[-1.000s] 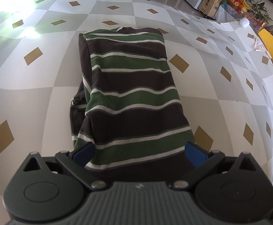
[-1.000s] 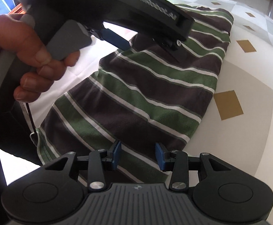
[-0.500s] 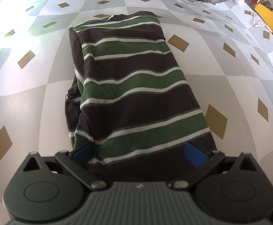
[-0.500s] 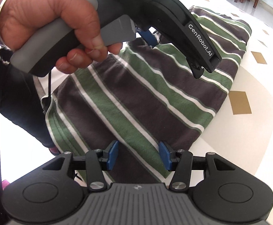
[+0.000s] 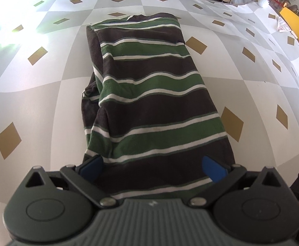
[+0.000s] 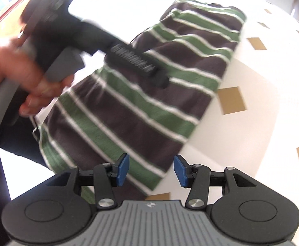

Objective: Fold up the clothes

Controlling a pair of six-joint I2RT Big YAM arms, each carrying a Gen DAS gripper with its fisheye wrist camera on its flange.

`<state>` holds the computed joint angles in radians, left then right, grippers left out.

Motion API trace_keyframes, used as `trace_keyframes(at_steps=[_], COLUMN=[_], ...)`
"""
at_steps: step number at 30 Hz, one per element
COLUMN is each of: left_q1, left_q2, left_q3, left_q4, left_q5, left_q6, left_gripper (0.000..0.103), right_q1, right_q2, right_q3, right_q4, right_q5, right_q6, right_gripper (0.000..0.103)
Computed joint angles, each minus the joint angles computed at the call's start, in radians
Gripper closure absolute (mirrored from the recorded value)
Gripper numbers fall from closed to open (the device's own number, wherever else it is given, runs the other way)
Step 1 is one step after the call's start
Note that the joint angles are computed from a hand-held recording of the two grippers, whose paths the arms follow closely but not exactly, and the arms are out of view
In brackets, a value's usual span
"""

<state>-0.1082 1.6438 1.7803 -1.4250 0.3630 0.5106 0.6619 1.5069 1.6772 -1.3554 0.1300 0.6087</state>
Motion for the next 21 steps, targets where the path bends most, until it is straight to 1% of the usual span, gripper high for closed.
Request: trace_keyframes(at_steps=[6, 10, 15, 18, 21], left_q1=[0.011, 0.012, 0.022, 0.032, 0.044], left_q2=[-0.005, -0.027, -0.06, -0.075, -0.083], left_q3=[-0.007, -0.026, -0.052, -0.067, -0.079], left_q4=[0.004, 0.014, 0.012, 0.004, -0.022], left_q5=[-0.005, -0.017, -0.006, -0.011, -0.011], left_q6=[0.012, 0.03, 0.051, 0.032, 0.009], left_gripper=[0.0, 0.0, 0.0, 0.0, 0.0], right_q1=[-0.054, -0.092, -0.12, -0.137, -0.159], right_q2=[0.01, 0.022, 0.032, 0.04, 0.05], right_q3=[0.051, 0.055, 0.054, 0.056, 0.053], right_q4=[-0.037, -0.028, -0.006, 0.015, 0.041], right_q5=[0.025, 0.008, 0.004, 0.019, 0.045], right_q6=[-0.032, -0.052, -0.067, -0.072, -0.054], right_gripper=[0.054, 0.054, 0.054, 0.054, 0.053])
